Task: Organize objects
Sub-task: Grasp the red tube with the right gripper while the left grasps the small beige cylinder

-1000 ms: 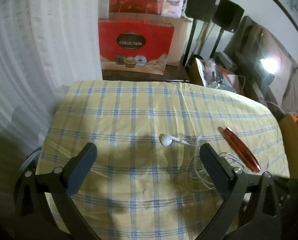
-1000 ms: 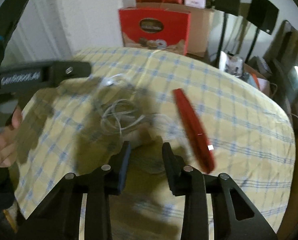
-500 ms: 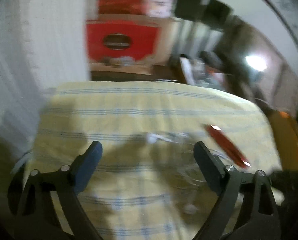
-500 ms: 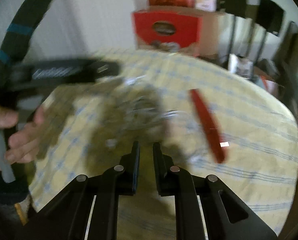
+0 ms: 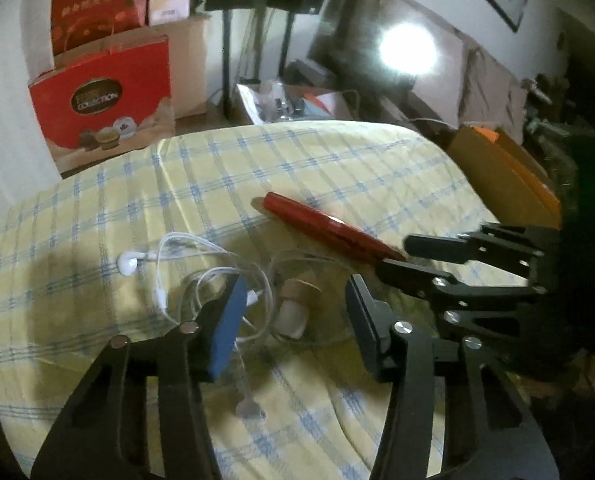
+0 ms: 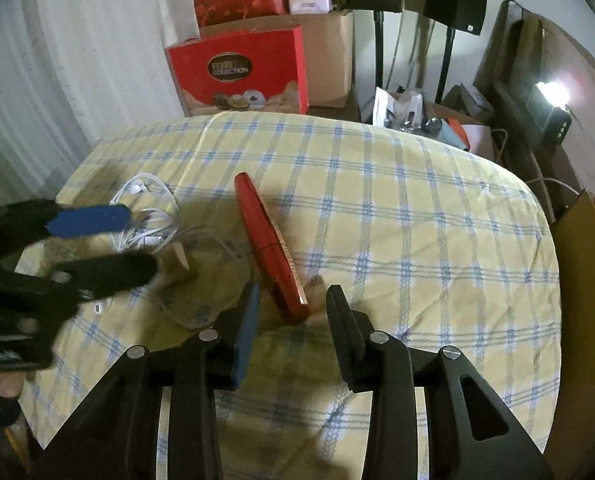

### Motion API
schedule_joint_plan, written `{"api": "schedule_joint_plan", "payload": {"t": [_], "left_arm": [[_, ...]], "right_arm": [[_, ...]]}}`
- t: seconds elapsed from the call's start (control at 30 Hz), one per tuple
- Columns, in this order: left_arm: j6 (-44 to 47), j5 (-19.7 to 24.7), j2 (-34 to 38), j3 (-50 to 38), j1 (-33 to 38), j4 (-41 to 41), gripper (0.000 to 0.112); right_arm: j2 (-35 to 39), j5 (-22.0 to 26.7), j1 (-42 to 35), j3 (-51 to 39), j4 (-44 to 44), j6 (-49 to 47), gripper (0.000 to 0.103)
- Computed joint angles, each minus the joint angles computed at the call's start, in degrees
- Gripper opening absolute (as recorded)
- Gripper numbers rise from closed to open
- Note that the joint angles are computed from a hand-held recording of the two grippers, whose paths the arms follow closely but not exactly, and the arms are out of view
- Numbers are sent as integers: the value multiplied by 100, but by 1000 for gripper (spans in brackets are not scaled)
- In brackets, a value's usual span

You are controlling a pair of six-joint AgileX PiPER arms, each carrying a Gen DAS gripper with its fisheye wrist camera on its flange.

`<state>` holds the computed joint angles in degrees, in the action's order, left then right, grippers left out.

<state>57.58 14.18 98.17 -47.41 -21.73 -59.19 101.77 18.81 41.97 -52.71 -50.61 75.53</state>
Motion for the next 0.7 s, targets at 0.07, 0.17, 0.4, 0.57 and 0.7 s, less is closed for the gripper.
{"api": "schedule_joint_plan", "payload": {"t": [0.07, 0.17, 0.4, 0.57, 0.7], "left_arm": [[-261, -258, 226, -44, -153, 131, 34], [241, -250, 348, -37, -165, -335, 24], [17, -107, 291, -40, 20, -189, 24], [121, 83, 295, -53, 157, -265, 24], [192, 324, 266, -58, 275, -333, 24]], "right_arm": [[-16, -5, 15, 37, -24, 96, 36], [40, -122, -46, -14, 47, 75, 35], [76, -220, -99, 19, 286, -120, 20], [-102, -52, -92, 109, 754, -526, 18], [-326, 108, -124, 209, 1735, -1474, 17]]}}
